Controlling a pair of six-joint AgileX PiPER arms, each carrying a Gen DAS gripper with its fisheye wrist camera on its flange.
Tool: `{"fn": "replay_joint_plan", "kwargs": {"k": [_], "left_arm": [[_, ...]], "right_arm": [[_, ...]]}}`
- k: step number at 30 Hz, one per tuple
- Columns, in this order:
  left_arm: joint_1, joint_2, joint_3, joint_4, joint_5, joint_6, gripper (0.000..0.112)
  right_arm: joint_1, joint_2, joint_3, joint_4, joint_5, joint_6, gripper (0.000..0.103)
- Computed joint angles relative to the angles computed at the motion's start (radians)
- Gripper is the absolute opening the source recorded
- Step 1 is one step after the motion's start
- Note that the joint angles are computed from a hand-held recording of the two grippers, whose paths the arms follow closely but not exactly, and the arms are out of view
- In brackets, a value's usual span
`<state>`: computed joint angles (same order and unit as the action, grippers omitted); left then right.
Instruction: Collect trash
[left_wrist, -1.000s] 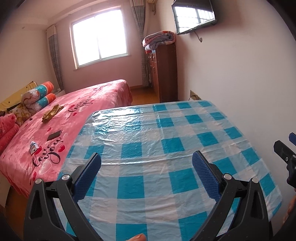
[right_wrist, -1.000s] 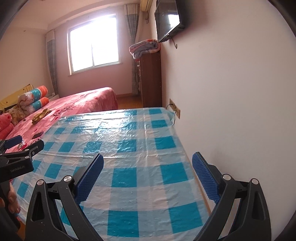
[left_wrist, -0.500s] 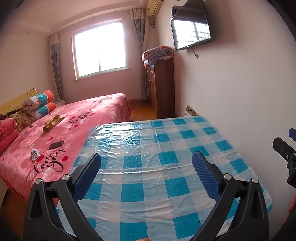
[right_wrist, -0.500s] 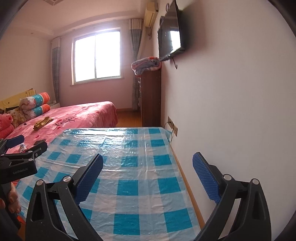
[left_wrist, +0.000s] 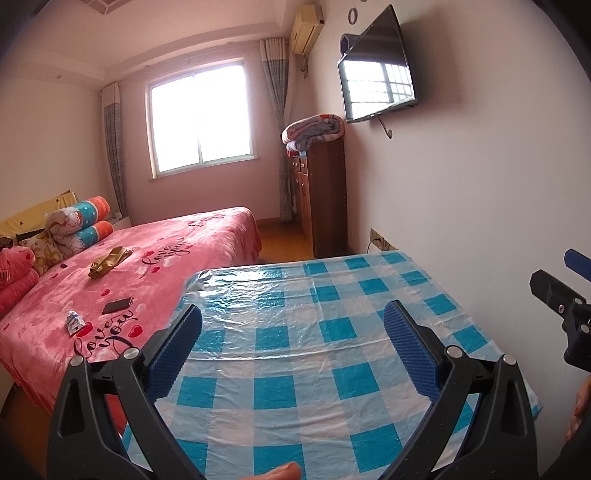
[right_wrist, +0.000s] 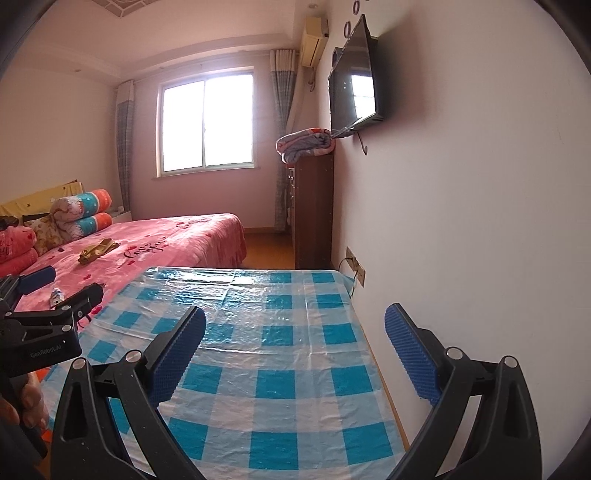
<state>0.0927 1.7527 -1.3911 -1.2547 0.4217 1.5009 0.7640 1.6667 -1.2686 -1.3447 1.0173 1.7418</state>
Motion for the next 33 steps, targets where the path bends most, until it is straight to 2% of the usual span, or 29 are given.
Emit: {"fn": "replay_joint_plan", "kwargs": {"k": [6,20,27,33], "left_arm": [[0.019,-0.003,0.006,-0.039,0.015,0.033,0.099],[0.030,0.010,0.002,-0.085,-0.017,0.064,0.099],[0.021,0.036,-0.023,-0.030,-0.034,0.011,0.099],[0.007,0.089,-0.073,0.072,-0.054,-0.084,0.099]], "right_arm": [[0.001,0.013,-0.019,0.006,-0.009,-0.017,0.096],[-0.005,0.045,-0.052,0.012,-0.036,-0.047,0.097],[-0.025,0.073,-0.070,0.025,-0.074,-0.060,0.097],[-0.075,0.117,-0.096,0.052,-0.148,-0.076,0.097]]}}
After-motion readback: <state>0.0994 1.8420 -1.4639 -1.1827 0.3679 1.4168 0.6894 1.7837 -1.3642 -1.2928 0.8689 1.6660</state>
